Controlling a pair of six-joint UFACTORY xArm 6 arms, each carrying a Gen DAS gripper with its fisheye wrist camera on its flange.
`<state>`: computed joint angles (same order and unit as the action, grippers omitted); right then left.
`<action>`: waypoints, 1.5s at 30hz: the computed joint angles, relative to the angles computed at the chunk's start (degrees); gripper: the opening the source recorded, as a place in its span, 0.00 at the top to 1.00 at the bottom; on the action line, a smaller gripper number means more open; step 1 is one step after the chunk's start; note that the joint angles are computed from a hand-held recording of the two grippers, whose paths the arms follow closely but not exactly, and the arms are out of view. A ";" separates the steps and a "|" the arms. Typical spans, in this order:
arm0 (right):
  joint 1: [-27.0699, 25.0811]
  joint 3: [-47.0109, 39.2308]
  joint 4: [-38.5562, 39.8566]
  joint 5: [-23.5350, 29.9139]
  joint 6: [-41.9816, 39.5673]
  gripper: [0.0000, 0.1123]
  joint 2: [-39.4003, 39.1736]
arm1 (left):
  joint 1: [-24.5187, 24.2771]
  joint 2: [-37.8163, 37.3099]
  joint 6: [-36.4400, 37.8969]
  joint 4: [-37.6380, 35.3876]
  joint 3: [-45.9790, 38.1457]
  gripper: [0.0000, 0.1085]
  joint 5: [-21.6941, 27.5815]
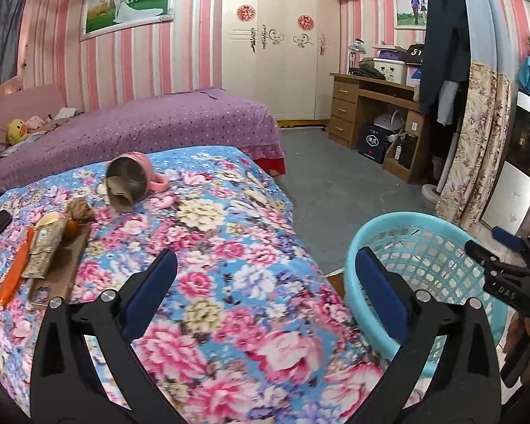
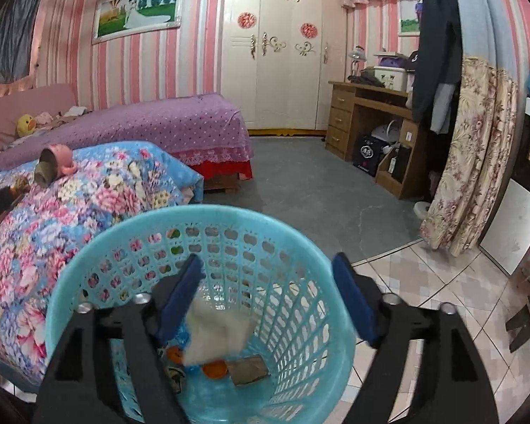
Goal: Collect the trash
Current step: 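Move both tools back from the basket to the bed, then grasp the orange plastic bag with left while right grasps the printed snack wrapper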
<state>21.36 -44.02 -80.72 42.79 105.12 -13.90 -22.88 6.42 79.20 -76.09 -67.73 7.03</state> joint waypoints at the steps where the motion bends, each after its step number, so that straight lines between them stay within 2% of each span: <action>1: 0.73 0.09 -0.40 1.54 0.69 0.21 -0.58 | 0.30 -0.22 0.18 -0.03 0.08 0.10 0.28; 3: 2.09 -0.13 -0.67 4.46 1.86 0.14 -1.25 | 1.14 -0.88 1.91 -1.45 0.37 0.10 0.74; 8: 4.11 -3.41 0.61 8.42 0.85 0.12 0.56 | 3.89 -2.04 1.77 -1.54 0.66 0.10 2.75; 17: 5.28 -14.66 3.50 5.14 -1.07 0.12 10.31 | 9.67 -2.89 2.15 -1.17 -0.10 0.10 5.90; 23: 7.77 -24.82 4.82 4.90 -5.49 0.12 18.76 | 14.46 -1.10 2.40 -0.34 -2.97 0.10 7.45; 26: 8.56 -29.76 6.17 4.32 -7.59 0.12 22.79 | 16.96 0.66 1.20 1.56 -4.99 0.10 8.09; 31: 9.31 -37.15 8.75 2.64 -9.71 0.12 28.86 | 20.16 4.78 -0.14 4.17 -8.51 0.10 6.15; 35: 10.24 -43.20 10.73 2.68 -12.21 0.12 33.65 | 22.94 7.72 -2.18 6.39 -10.68 0.10 7.41; 40: 10.97 -49.51 13.88 2.08 -15.98 0.12 38.58 | 26.99 12.05 -9.93 14.29 -14.48 0.10 9.37; 45: 11.57 -55.25 16.74 2.58 -18.85 0.12 42.77 | 29.55 15.64 -14.50 19.24 -18.08 0.10 8.81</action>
<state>32.94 -99.27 -63.98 45.37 86.27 28.87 6.67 22.07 64.70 -56.85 -85.81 15.84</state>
